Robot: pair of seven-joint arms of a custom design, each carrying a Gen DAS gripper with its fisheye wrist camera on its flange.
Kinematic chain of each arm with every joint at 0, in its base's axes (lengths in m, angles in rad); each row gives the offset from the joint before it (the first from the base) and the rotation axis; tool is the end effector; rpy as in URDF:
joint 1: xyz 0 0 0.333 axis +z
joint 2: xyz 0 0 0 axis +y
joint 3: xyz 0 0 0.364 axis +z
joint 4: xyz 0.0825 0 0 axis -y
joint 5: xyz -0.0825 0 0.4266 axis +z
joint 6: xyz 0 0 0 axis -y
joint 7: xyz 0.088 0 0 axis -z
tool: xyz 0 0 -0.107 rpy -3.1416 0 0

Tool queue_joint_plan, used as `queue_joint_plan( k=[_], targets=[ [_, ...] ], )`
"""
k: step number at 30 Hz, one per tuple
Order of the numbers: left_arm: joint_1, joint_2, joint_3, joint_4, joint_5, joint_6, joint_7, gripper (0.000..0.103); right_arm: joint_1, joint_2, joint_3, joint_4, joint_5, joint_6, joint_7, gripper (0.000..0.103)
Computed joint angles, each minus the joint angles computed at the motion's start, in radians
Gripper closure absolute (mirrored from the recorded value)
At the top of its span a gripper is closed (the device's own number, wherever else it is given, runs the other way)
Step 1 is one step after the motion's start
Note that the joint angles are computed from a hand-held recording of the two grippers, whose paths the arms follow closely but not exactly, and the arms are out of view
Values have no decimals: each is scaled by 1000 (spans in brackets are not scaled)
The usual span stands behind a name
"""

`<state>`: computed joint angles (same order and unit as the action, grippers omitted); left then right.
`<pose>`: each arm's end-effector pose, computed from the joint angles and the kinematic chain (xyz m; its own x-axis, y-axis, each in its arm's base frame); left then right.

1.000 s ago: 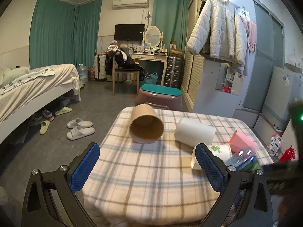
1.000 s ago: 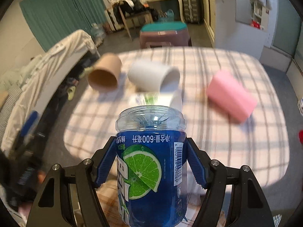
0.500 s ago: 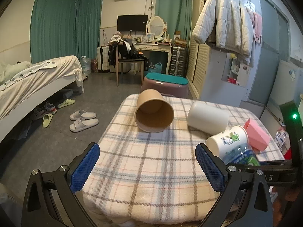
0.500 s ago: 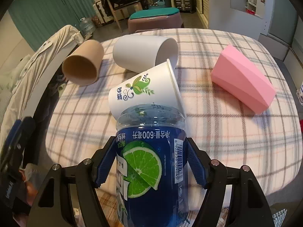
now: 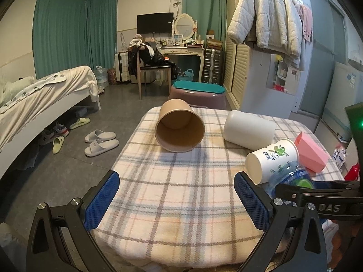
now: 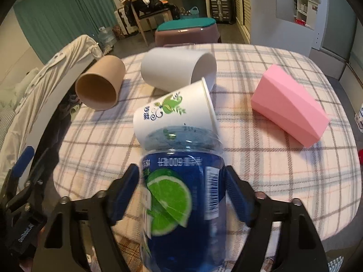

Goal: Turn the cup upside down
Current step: 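Raise the bottle carrying the printed cup toward the left gripper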

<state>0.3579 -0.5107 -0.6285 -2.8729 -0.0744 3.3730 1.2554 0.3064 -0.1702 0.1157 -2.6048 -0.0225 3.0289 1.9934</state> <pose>0.3868 -0.1016 0.4276 0.0354 -0.9993 0.0142 -0.5708 -0.0319 -0.8205 0.4483 0.2036 0.3950 0.0814 -0.9768 -0.1978 -0.8515 0.0350 -0.5232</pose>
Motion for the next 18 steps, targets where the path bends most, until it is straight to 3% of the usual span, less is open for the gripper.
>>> queue_joint_plan(
  k=[4,6,14,18],
  targets=[
    [-7,-21,-8,0,6,-23,-9,0,6,-66,-13,-44,5,30,-21,17],
    [-40,-30,15,-2,20,-30,-16,0,-15,-103,-2,-66,-6,39,-18,17],
    [-177,-42,91,38,84,-123,-53,0,-237,-290,123,-178,-143,44,60,17],
    [-169,-26,48,103,133,-230,-105,0,-307,-356,134,-229,-177,49,66,17]
  ],
)
